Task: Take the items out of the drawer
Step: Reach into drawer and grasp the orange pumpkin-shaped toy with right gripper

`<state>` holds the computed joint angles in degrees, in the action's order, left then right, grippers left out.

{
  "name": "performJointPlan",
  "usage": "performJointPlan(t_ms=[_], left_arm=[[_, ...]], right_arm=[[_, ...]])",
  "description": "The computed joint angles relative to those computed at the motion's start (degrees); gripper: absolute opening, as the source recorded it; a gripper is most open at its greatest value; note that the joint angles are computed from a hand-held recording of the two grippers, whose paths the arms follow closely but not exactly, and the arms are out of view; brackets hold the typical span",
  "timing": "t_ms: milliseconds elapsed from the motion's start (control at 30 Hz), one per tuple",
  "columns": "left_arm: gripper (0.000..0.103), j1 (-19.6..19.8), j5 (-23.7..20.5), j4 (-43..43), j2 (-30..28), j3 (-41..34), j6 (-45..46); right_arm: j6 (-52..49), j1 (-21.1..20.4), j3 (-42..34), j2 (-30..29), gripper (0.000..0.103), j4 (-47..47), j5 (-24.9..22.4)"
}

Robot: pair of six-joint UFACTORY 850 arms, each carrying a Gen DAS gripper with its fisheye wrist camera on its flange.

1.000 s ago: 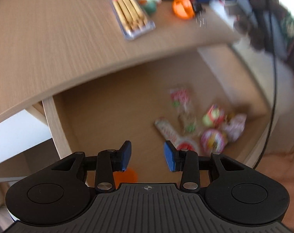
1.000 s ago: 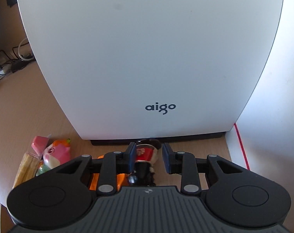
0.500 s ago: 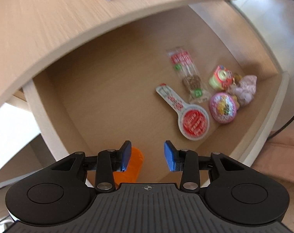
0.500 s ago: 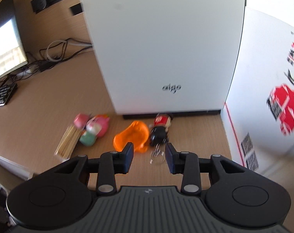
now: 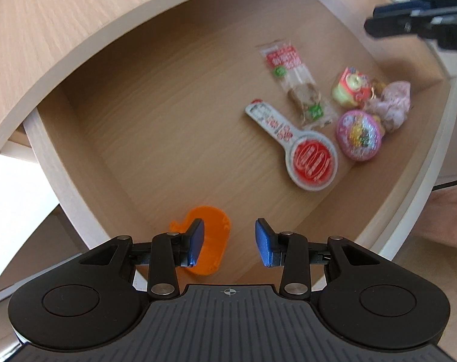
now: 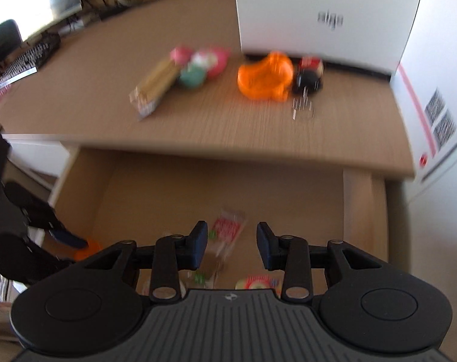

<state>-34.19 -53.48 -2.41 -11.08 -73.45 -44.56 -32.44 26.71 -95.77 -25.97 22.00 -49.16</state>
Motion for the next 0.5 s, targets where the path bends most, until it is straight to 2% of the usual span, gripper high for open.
performJointPlan(t_ms=[167,400,500], left_arm=[[0.038,-0.31,-1.96,-0.05,-0.34,-0.32,0.98],[0.038,1.86,3.78,-0.93,4.12,3.51,-4.53],[0.038,2.69,3.33,-2.12,4.51,3.45,-2.46]], right_arm=[[2.55,0.87,2.24,-0.46,0.035,-3.30,-0.84],[3.76,1.17,4.27,0.03,0.035,-4.77,0.91],[3.36,0.89,5.11,0.39,0.035,-4.31,1.29]])
